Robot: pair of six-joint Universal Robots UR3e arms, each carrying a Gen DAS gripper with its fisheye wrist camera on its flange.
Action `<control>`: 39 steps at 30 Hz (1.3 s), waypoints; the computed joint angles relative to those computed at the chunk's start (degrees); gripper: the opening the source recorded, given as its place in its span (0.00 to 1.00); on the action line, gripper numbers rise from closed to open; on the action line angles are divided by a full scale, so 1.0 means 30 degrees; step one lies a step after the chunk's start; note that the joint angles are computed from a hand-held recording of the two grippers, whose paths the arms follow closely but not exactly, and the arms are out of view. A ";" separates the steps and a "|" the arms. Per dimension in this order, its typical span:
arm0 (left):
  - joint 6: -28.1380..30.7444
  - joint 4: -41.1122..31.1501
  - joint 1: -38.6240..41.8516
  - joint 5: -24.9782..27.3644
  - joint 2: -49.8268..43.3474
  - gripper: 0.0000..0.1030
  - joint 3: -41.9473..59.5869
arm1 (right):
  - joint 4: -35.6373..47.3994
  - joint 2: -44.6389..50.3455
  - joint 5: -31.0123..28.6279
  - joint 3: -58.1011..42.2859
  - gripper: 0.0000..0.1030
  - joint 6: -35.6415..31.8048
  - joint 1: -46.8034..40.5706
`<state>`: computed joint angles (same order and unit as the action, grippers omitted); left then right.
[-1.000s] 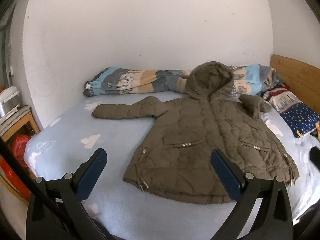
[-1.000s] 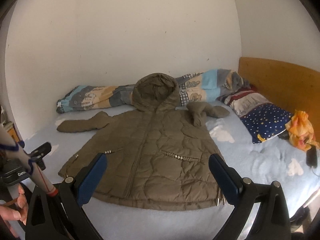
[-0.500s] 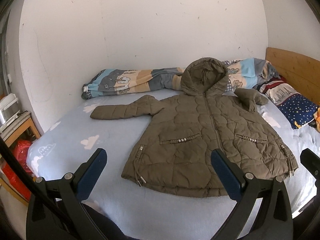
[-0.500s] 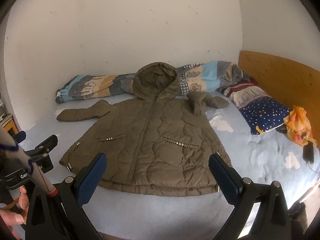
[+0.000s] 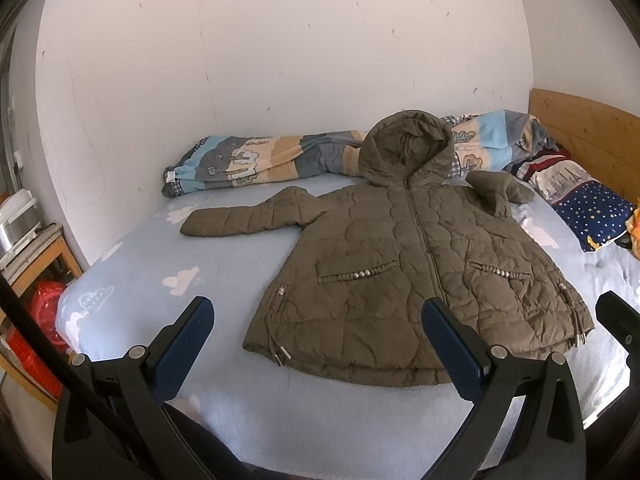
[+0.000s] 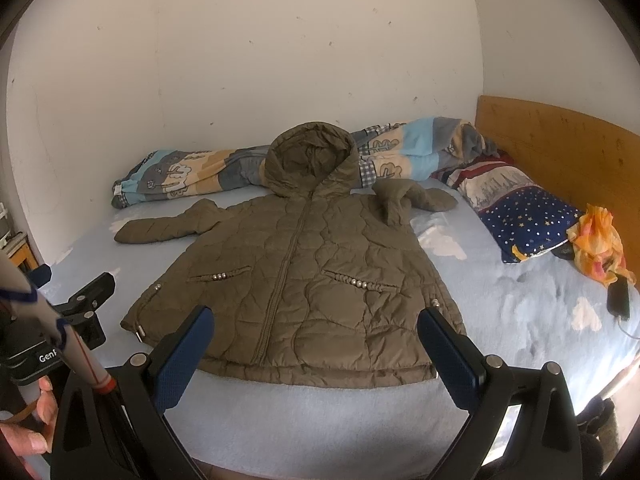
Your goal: Fold large clothes
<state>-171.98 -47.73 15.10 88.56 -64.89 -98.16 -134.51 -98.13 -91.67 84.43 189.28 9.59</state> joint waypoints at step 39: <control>-0.0354 0.1958 -0.0190 0.0045 -0.3332 1.00 -0.1764 | 0.0236 0.3499 -0.1273 0.0545 1.00 -0.0663 0.0404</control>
